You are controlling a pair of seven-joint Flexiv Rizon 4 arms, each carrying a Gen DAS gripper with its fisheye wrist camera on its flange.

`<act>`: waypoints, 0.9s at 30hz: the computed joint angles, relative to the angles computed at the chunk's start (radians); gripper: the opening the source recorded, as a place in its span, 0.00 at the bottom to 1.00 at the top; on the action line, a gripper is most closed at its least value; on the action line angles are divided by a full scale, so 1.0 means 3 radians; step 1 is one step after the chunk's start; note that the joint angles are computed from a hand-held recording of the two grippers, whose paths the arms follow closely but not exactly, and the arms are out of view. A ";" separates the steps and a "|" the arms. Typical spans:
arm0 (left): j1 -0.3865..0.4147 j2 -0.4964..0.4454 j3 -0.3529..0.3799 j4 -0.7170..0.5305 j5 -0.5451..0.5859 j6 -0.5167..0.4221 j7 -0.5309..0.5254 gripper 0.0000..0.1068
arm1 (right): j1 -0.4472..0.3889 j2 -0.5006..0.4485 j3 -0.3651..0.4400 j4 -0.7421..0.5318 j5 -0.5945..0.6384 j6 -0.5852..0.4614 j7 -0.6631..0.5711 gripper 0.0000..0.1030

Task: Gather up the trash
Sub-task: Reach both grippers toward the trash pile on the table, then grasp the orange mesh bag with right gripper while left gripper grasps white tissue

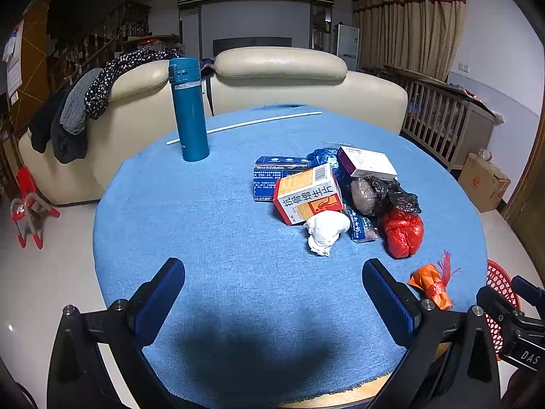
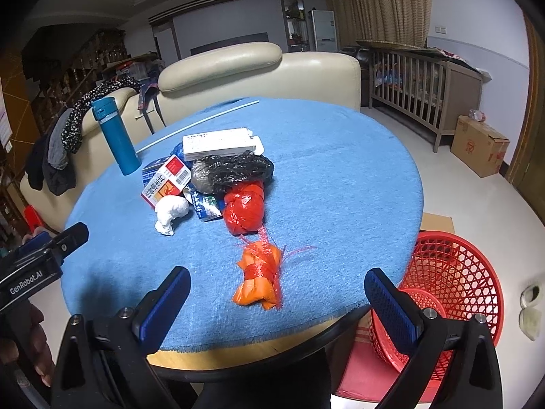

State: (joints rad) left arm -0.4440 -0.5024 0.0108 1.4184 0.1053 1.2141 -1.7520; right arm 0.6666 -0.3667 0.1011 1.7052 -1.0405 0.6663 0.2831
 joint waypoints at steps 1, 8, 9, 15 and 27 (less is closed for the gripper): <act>0.0000 -0.0001 0.0000 0.0003 0.0000 0.0003 -0.0003 0.96 | 0.0000 0.0000 0.0001 0.0000 -0.0001 -0.0001 -0.0003 1.00; -0.0002 0.0004 0.0007 0.0027 0.0014 0.0045 -0.0003 0.96 | -0.0001 0.0006 0.0001 0.0013 -0.0031 -0.0006 0.0011 1.00; 0.0000 0.0002 0.0005 0.0028 0.0008 0.0041 -0.0007 0.96 | -0.0002 0.0006 0.0002 0.0016 -0.0028 -0.0007 0.0011 1.00; 0.0011 -0.0009 0.0010 0.0055 -0.0014 0.0076 -0.0053 0.96 | -0.0007 0.0007 0.0006 0.0056 -0.0036 0.0003 0.0042 1.00; 0.0002 -0.0186 0.0007 -0.0032 -0.0065 0.0087 0.0060 0.96 | -0.0093 -0.0322 -0.0069 -0.0157 0.0422 0.0283 -0.0425 0.79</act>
State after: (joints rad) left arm -0.4433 -0.5583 0.0130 1.4088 0.0858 1.2404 -1.7338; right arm 0.6387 -0.4633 0.0803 1.6582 -0.9140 0.7510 0.1555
